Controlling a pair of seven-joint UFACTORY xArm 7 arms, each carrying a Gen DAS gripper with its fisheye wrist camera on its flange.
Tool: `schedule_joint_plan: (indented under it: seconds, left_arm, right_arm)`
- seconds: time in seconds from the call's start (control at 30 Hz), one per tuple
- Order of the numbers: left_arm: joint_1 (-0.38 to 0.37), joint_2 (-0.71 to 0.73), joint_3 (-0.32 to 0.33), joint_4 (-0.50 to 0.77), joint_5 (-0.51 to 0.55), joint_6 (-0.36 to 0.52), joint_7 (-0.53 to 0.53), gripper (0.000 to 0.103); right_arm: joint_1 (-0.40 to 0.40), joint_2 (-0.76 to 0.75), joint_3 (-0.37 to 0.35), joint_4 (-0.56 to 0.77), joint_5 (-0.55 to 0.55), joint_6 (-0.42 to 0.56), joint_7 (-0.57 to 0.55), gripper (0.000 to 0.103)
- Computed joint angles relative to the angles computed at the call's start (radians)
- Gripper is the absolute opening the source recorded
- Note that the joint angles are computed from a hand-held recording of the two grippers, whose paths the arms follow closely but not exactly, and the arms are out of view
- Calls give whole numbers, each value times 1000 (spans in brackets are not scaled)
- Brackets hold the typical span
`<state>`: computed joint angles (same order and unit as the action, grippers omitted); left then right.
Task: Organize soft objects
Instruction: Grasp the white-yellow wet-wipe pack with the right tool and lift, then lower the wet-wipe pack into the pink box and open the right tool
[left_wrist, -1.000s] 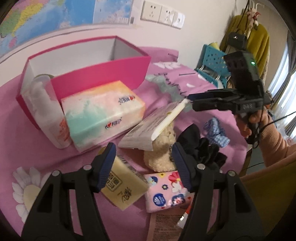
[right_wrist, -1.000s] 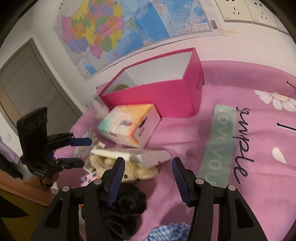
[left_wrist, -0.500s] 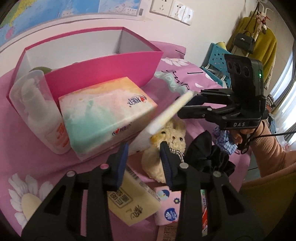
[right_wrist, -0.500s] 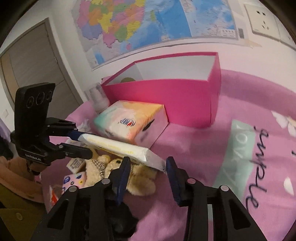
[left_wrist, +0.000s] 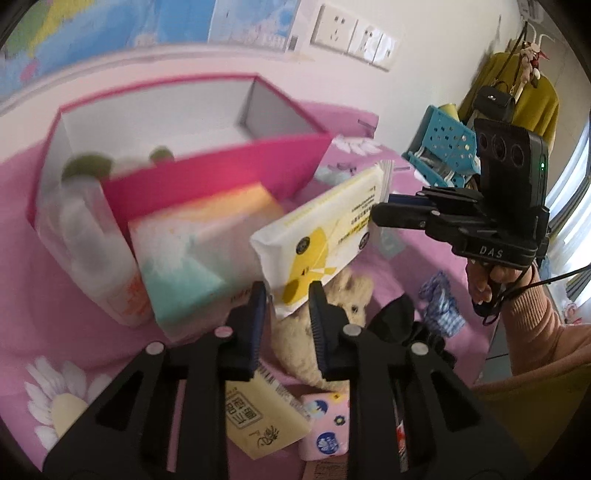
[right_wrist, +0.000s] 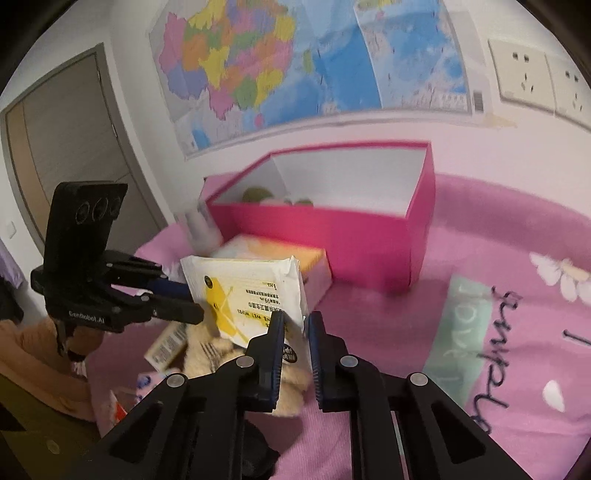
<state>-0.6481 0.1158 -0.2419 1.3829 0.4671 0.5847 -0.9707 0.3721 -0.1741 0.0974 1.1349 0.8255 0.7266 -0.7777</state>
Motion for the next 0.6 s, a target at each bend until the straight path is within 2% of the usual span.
schedule_joint_plan:
  seconds: [0.2, 0.37, 0.5, 0.6]
  left_arm:
    - [-9, 20, 18, 109, 93, 68, -34, 25]
    - [-6, 60, 41, 215, 125, 125, -15, 25]
    - [-2, 100, 67, 286, 116, 136, -21, 26]
    - [11, 136, 82, 335, 70, 142, 0, 26]
  right_arm:
    - [-5, 20, 7, 87, -39, -2, 64, 13]
    - [-17, 85, 17, 195, -57, -4, 104, 13]
    - [-33, 159, 34, 295, -93, 5, 152, 13]
    - [-48, 220, 49, 368, -113, 4, 186, 13]
